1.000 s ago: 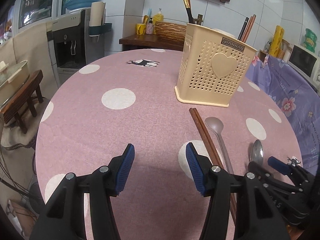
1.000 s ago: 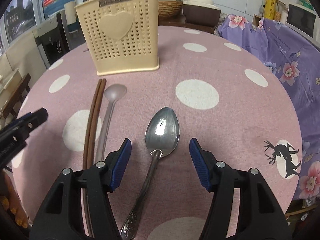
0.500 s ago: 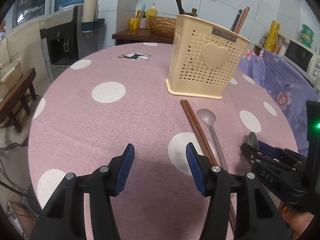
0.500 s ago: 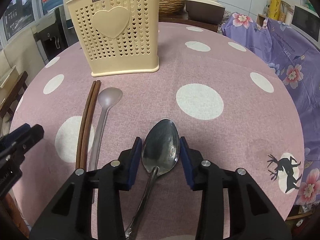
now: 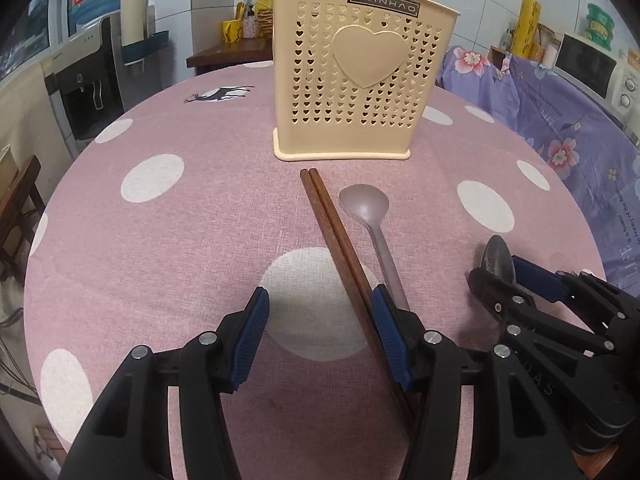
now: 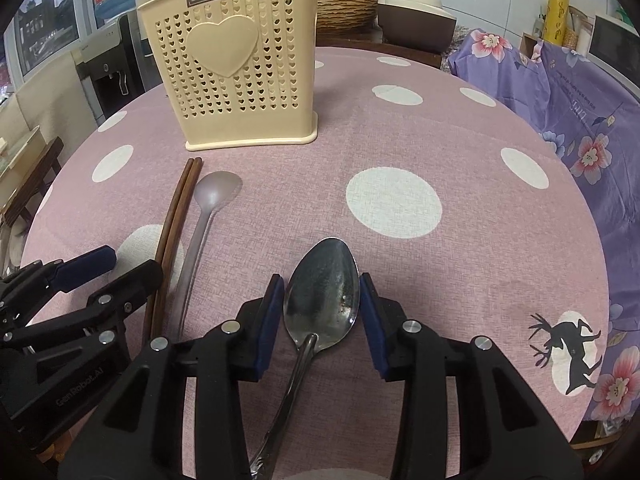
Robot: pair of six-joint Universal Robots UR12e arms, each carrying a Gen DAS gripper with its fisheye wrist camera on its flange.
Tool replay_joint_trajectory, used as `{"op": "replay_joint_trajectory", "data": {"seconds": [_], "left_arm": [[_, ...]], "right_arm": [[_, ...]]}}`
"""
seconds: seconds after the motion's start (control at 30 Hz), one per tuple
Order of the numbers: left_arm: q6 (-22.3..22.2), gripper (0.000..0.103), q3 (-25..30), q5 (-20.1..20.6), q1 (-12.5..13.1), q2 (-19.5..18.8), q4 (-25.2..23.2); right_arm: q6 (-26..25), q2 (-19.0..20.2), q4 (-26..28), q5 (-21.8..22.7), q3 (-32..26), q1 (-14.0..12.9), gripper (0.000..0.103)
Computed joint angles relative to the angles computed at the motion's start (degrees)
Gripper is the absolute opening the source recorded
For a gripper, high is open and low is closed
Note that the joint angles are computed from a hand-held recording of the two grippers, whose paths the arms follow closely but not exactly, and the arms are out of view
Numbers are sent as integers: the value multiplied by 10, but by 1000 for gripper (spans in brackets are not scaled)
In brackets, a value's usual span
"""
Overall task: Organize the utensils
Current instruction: 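Grasp the metal spoon with the right tool while the left tool grasps a brown chopstick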
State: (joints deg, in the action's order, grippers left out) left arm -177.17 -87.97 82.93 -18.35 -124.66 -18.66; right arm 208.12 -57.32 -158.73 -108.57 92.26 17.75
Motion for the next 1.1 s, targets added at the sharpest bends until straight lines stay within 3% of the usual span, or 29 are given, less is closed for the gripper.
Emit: {"op": "replay_joint_trajectory", "data": {"seconds": [0.2,0.47,0.7,0.97,1.1], "left_arm": [[13,52,2,-4,11,6,-31],[-36,52,10,-21,24,7,-36],[-54,51,50,16,9,-19,-50],[-59,21,94,42,1,-43,-81],[-45,14,97,61,-4,-47,-75]], "right_arm": [[-3,-4,-9,10,7,-3,39],[4,-3,-4,10,3,-3,39],[7,-1,9,-1,-3,-1,39],[8,1,16,-7,-7,1,39],[9,1,14,-6,-6,0,39]]}}
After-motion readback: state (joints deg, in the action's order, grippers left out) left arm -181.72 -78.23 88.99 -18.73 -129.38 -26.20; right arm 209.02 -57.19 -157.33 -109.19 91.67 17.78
